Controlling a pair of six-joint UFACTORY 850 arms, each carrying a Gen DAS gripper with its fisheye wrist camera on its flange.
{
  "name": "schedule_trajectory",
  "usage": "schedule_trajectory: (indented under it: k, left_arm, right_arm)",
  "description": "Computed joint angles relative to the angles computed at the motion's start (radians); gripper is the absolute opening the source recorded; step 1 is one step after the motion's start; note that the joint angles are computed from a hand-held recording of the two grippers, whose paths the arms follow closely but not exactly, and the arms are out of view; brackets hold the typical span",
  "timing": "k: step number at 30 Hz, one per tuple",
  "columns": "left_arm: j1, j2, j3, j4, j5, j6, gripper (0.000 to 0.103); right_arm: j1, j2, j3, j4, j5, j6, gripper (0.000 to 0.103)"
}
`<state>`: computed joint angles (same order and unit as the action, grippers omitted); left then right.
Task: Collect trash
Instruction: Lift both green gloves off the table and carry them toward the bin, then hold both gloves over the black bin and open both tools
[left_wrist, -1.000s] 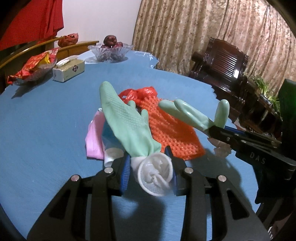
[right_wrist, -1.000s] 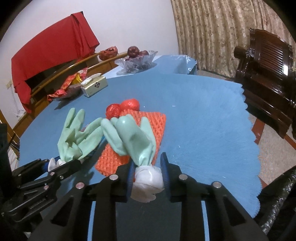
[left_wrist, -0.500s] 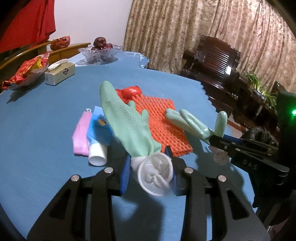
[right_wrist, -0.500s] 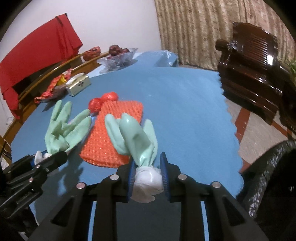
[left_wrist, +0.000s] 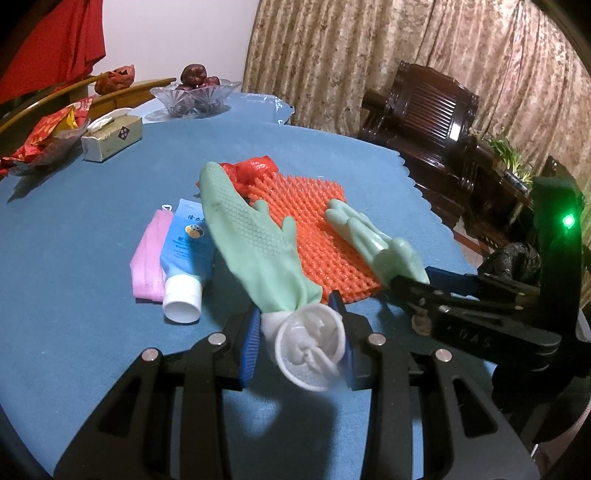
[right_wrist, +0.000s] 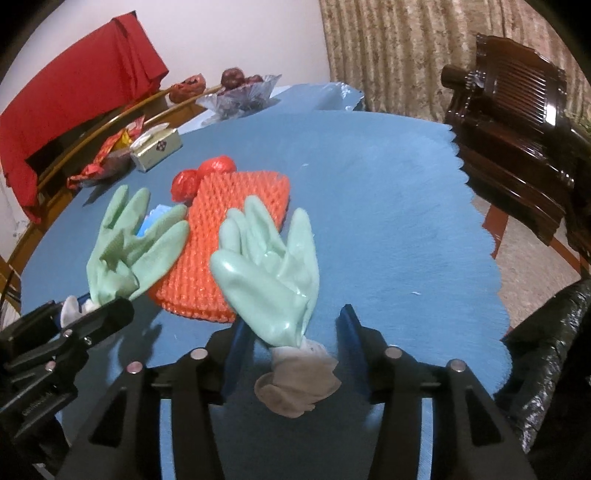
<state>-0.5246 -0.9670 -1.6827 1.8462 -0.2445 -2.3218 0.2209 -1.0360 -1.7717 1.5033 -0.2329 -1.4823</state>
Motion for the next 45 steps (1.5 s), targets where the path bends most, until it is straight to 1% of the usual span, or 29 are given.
schedule_trajectory:
  k: [1,2,4,5,7,9,14,16,18,24,31,36,39,45]
  left_arm:
    - [0.0,0.0,0.0,0.001,0.0,-0.001,0.034]
    - [0.0,0.001,0.002,0.006,-0.001,-0.005,0.034]
    - [-0.001,0.002,0.001,0.0,-0.003,0.001,0.034]
    - [-0.001,0.002,0.001,0.001,-0.005,0.0,0.034]
    - [-0.002,0.007,0.005,0.02,-0.01,-0.02,0.034]
    - [-0.004,0.015,0.013,0.053,-0.016,-0.053,0.034]
    - [-0.012,0.039,0.03,0.119,-0.033,-0.109,0.034]
    - [-0.016,0.048,0.037,0.149,-0.035,-0.138,0.034]
    - [-0.02,0.057,0.044,0.184,-0.039,-0.169,0.034]
    - [-0.033,0.067,0.043,0.227,-0.037,-0.2,0.034]
    - [-0.052,0.081,0.044,0.292,-0.037,-0.249,0.034]
    - [-0.071,0.086,0.027,0.296,-0.024,-0.233,0.034]
    - [-0.085,0.086,0.016,0.32,-0.015,-0.242,0.034]
    - [-0.111,0.082,-0.011,0.427,0.011,-0.322,0.034]
  right_arm:
    - [-0.001,-0.007,-0.01,-0.056,-0.014,0.052,0.042]
    - [-0.002,-0.01,-0.014,-0.07,-0.03,0.063,0.038]
    - [0.001,0.0,-0.002,-0.045,-0.025,0.024,0.033]
    - [0.002,0.007,0.007,-0.022,-0.025,-0.003,0.031]
    - [0.0,0.027,0.034,0.08,-0.03,-0.099,0.023]
    - [-0.002,0.044,0.053,0.151,-0.031,-0.168,0.021]
    - [-0.004,0.109,0.132,0.417,-0.048,-0.424,0.02]
    - [-0.009,0.132,0.158,0.495,-0.066,-0.492,0.02]
    - [-0.016,0.15,0.178,0.514,-0.093,-0.502,0.02]
    - [-0.024,0.201,0.242,0.648,-0.103,-0.618,0.02]
    - [-0.044,0.29,0.349,0.888,-0.132,-0.824,0.02]
    - [-0.068,0.364,0.441,1.031,-0.148,-0.94,0.02]
    - [-0.082,0.396,0.482,1.086,-0.147,-0.986,0.02]
    - [-0.119,0.468,0.58,1.219,-0.168,-1.102,0.02]
